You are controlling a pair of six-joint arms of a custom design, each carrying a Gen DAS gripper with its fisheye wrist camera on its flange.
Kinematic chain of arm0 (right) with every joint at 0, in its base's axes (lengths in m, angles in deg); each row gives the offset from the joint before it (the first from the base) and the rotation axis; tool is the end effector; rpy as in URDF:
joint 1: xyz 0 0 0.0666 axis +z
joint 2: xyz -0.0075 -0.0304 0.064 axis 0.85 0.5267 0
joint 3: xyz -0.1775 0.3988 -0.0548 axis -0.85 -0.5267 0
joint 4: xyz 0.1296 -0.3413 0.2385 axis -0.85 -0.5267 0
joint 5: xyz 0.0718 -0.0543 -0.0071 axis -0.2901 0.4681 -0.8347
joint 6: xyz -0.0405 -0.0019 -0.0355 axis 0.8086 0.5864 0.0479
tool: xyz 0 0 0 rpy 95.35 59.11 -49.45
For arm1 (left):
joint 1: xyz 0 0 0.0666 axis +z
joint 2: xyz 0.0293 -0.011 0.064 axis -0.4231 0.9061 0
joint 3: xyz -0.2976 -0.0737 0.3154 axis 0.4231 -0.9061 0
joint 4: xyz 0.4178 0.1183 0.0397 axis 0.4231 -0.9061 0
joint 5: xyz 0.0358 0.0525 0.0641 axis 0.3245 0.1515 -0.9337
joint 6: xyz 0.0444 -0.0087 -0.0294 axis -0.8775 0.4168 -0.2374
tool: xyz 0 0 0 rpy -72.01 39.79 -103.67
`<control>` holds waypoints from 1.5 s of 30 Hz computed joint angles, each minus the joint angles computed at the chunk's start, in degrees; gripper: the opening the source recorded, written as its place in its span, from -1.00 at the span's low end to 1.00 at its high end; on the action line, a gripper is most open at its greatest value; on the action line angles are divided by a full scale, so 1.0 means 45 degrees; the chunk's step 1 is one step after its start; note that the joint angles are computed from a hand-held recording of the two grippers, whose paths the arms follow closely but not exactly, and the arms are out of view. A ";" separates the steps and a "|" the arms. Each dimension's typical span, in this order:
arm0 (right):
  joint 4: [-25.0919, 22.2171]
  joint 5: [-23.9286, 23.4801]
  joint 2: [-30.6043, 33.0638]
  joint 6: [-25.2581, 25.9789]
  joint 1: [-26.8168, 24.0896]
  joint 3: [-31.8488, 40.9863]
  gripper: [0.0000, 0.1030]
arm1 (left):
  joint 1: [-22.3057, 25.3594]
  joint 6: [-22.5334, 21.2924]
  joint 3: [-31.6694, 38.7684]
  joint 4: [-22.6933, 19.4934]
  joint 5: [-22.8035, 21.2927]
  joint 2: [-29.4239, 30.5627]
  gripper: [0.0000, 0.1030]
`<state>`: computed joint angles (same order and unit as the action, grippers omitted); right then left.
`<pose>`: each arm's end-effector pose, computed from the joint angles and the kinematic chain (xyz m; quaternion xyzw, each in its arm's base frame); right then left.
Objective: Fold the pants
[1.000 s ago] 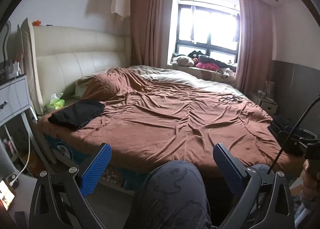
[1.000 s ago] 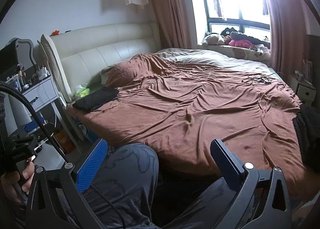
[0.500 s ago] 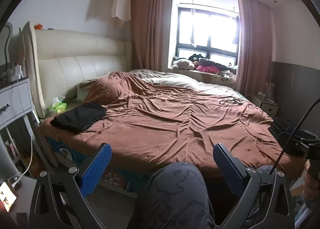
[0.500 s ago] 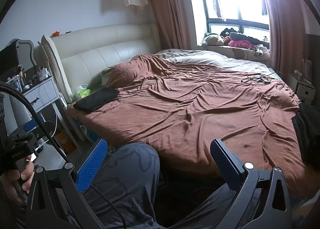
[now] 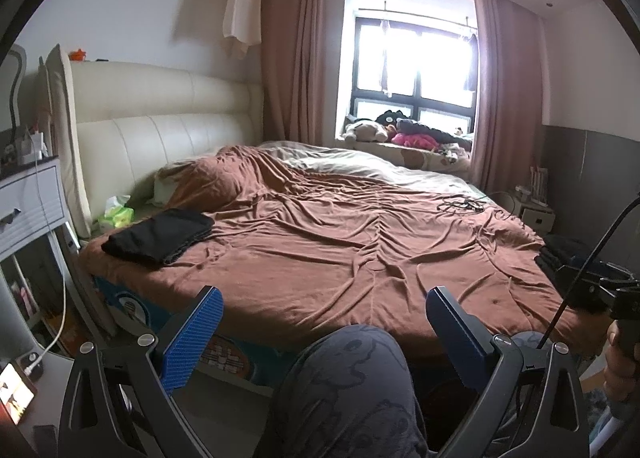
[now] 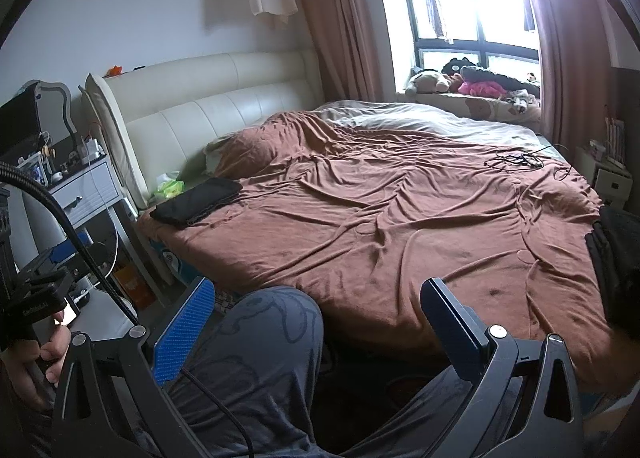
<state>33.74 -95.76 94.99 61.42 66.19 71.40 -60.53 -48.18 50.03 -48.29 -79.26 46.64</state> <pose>0.5228 0.0795 0.5982 -0.0899 0.8282 0.1287 0.5379 0.4709 -0.3140 0.5882 -0.0103 0.8210 -0.0313 0.5699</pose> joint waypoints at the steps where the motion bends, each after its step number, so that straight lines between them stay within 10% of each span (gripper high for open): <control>1: -0.0002 -0.0018 0.0001 0.0001 -0.0005 0.0002 1.00 | 0.0006 0.0001 0.0025 -0.0028 -0.0045 0.0017 0.99; 45: -0.0061 0.0244 -0.0173 -0.0111 0.0237 -0.0107 1.00 | -0.0225 0.0104 0.0184 -0.0334 -0.0404 0.0070 0.99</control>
